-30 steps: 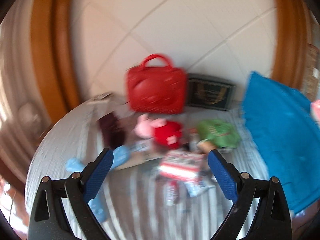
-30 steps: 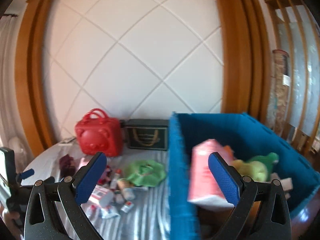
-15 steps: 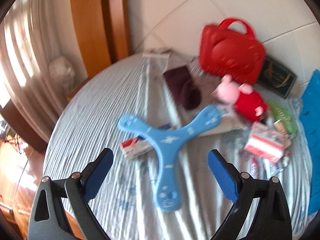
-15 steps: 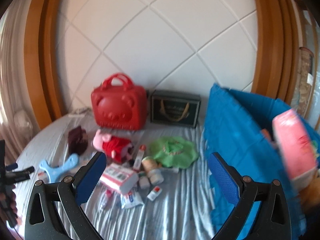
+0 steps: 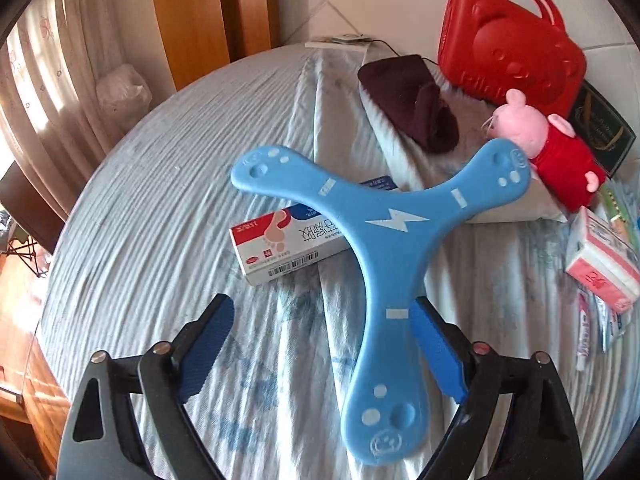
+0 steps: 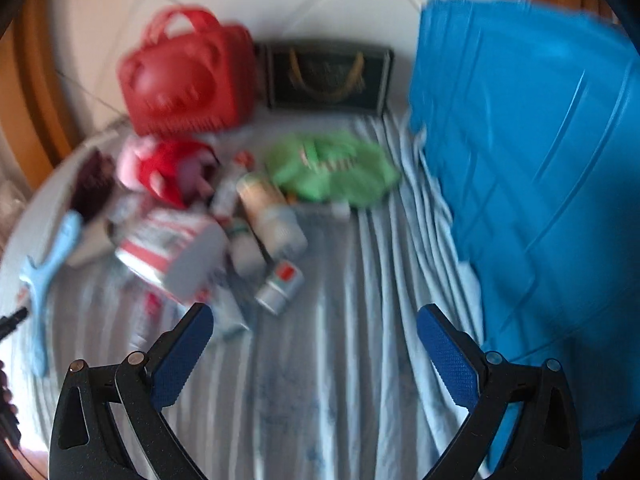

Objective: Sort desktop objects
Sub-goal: 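Return both tools to the table over the blue boomerang and white bottle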

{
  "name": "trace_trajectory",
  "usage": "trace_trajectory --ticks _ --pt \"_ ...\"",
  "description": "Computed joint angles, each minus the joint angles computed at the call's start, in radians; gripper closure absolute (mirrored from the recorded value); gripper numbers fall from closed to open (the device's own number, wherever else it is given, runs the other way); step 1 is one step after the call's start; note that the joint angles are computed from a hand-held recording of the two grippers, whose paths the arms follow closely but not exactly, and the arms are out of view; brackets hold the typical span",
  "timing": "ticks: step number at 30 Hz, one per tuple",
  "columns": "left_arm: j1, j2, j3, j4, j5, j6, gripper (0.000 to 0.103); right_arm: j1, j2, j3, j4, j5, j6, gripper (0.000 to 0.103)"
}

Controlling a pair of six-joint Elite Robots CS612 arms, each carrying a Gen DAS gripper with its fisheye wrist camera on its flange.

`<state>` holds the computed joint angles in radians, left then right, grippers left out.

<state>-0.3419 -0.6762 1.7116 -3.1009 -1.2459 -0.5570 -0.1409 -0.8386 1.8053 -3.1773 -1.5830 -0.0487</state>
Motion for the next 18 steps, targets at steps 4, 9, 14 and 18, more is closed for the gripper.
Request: trace_trajectory --ticks 4,9,14,18 --pt "-0.003 0.017 -0.029 0.022 0.018 -0.003 0.014 -0.009 0.04 -0.042 0.074 0.004 0.024 0.0" --pt "-0.008 0.041 -0.069 0.053 0.031 0.028 0.014 -0.022 0.072 -0.088 0.14 0.07 0.043 0.0" --pt "-0.012 0.062 -0.108 0.118 0.023 0.054 0.014 -0.016 0.106 -0.153 0.223 0.082 0.062 0.0" --pt "-0.004 0.068 -0.103 0.09 -0.006 0.024 0.013 -0.012 0.127 -0.191 0.267 0.093 0.094 0.004"
